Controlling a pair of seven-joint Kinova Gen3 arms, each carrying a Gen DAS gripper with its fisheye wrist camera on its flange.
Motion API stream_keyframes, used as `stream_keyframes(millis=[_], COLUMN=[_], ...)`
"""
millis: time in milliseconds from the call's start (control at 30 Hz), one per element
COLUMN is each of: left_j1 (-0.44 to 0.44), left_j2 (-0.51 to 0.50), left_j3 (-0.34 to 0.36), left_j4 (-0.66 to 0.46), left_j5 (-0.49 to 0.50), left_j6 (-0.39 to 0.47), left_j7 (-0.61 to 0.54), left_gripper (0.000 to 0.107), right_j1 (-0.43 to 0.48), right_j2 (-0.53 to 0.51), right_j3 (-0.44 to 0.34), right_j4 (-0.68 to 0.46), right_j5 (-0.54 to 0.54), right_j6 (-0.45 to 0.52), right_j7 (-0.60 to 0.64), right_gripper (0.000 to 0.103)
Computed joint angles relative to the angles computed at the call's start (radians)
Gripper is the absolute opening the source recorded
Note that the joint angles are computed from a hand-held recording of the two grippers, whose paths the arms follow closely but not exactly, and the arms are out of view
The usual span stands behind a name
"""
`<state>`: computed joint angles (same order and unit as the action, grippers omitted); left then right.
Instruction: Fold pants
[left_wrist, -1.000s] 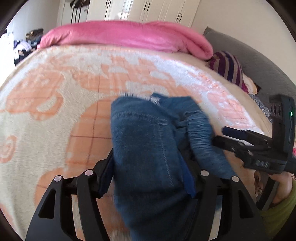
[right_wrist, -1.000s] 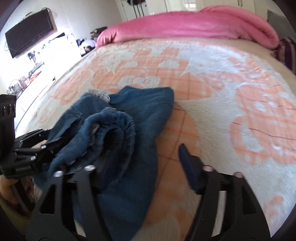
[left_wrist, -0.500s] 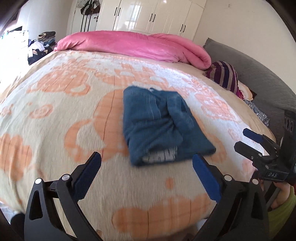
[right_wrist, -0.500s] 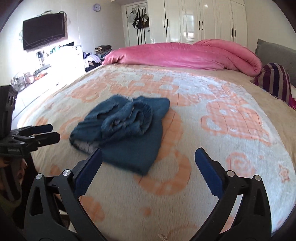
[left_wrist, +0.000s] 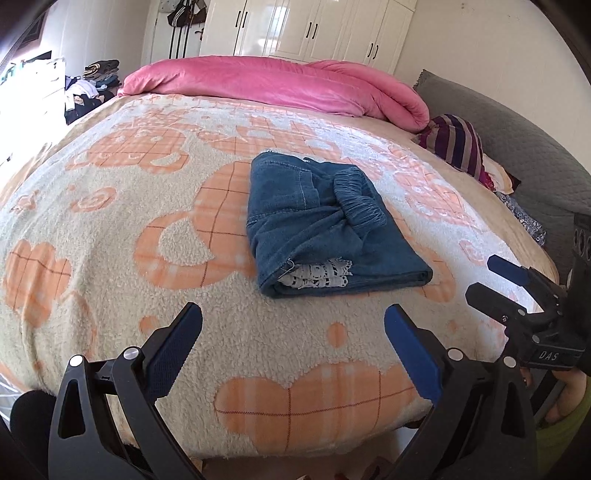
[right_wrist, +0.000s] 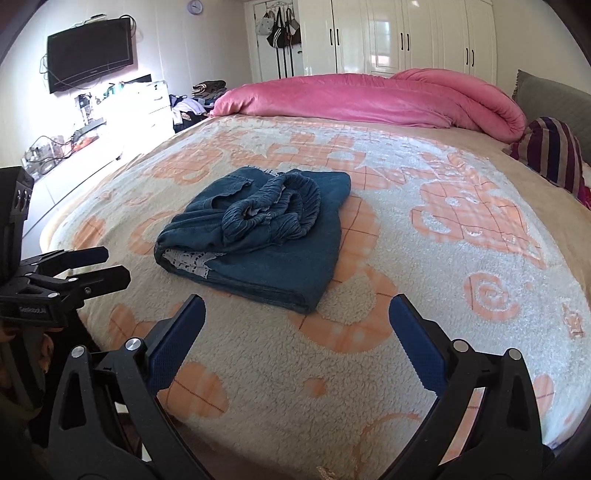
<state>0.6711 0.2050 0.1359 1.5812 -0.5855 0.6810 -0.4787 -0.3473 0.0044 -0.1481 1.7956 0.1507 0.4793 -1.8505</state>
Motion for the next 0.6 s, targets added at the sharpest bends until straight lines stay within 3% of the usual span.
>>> stream_keyframes(millis=[133, 600], left_j1=[0.011, -0.001], left_j2=[0.010, -0.006], left_j3=[-0.003, 0.002], left_j4=[-0.022, -0.007], left_j5=[-0.013, -0.026], left_j6=[0.037, 0.021], left_j7=[0.011, 0.024], left_gripper=[0.099, 0.099], right_j1=[-0.001, 0.000], right_j2=[0.002, 0.012], right_j3=[0.000, 0.006], right_j4=[-0.003, -0.009], right_j5=[0.006, 0.003], right_j6=[0.006, 0.016], right_j7=[-0.005, -0.005], right_gripper=[0.094, 0.094])
